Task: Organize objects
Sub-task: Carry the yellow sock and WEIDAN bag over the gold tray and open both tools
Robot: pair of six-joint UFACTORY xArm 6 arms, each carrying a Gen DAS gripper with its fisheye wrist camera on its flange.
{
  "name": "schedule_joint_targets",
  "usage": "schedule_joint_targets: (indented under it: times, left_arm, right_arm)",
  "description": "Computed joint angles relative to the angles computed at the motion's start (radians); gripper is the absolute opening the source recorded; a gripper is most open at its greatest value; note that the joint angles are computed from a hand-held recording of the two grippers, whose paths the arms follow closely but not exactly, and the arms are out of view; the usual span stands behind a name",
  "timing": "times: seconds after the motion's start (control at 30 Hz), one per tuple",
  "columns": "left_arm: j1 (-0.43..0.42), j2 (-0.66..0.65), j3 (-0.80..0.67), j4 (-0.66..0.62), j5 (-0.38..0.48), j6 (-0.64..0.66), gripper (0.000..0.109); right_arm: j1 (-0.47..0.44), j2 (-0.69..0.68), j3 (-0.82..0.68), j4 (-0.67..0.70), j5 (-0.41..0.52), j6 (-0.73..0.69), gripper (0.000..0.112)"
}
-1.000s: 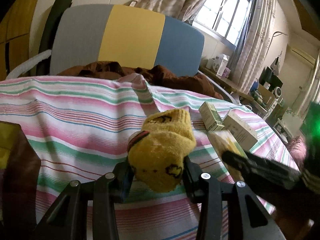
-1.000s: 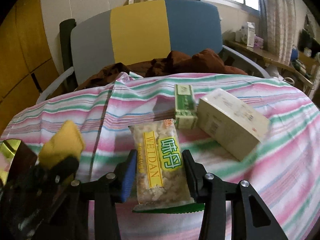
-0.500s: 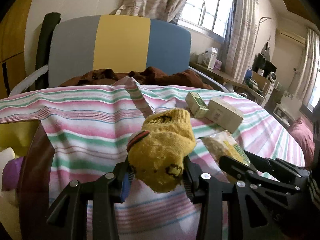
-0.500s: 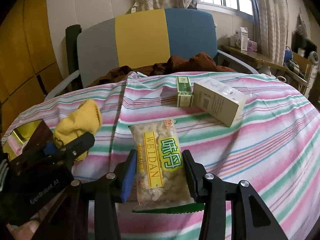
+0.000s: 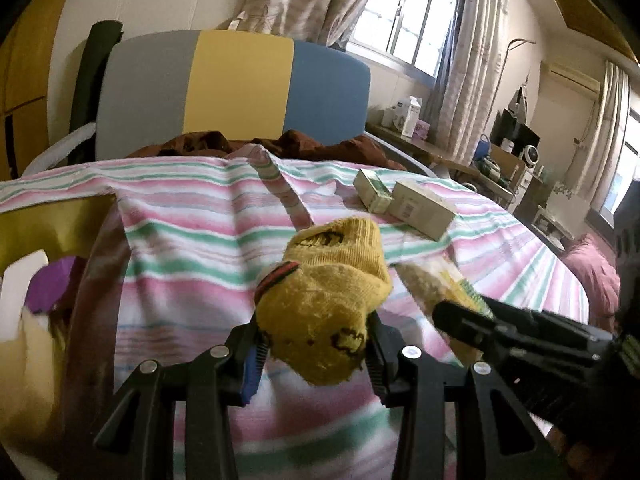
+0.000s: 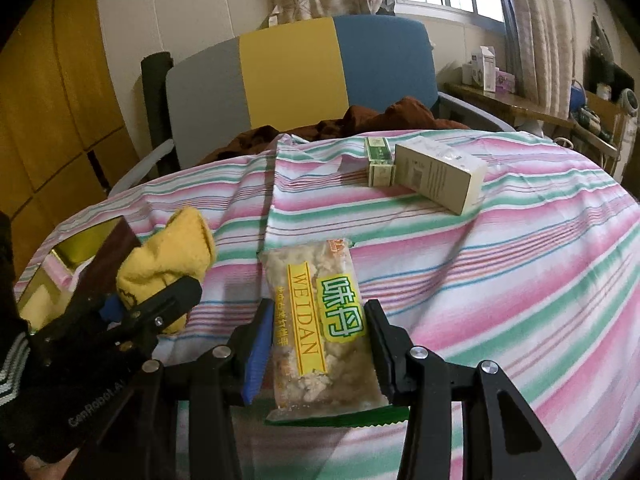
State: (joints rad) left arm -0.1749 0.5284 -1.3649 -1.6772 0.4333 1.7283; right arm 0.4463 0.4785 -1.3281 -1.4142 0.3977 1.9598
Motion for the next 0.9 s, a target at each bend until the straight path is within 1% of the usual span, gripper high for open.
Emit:
schedule_joint_targets:
  times: [0.13, 0.27, 0.37, 0.47, 0.6, 0.77, 0.9]
  left_arm:
    - [0.014, -0.039, 0.064, 0.082, 0.056, -0.033, 0.043]
    - [0.021, -0.110, 0.161, 0.059, 0.083, 0.057, 0.043]
    - [0.036, -0.193, 0.252, 0.016, 0.120, 0.160, 0.043]
    - [0.064, -0.270, 0.324, 0.005, 0.166, 0.184, 0.043]
    - [0.133, -0.352, 0.392, 0.001, 0.249, 0.170, 0.043]
    - [0.219, -0.376, 0.392, 0.027, 0.290, 0.100, 0.043]
    - [0.296, -0.366, 0.359, 0.034, 0.314, 0.049, 0.043]
  right_arm:
    - [0.021, -0.038, 0.033, -0.015, 0.005, 0.032, 0.045]
    - [0.043, -0.090, 0.081, -0.059, 0.008, 0.107, 0.045]
    - [0.058, -0.120, 0.111, -0.089, 0.006, 0.161, 0.045]
    - [0.072, -0.136, 0.125, -0.106, 0.001, 0.204, 0.046]
    - [0.089, -0.134, 0.116, -0.118, -0.020, 0.243, 0.045]
    - [0.114, -0.085, 0.039, -0.080, -0.052, 0.186, 0.046]
    - [0.138, -0.014, -0.074, -0.008, -0.079, 0.063, 0.046]
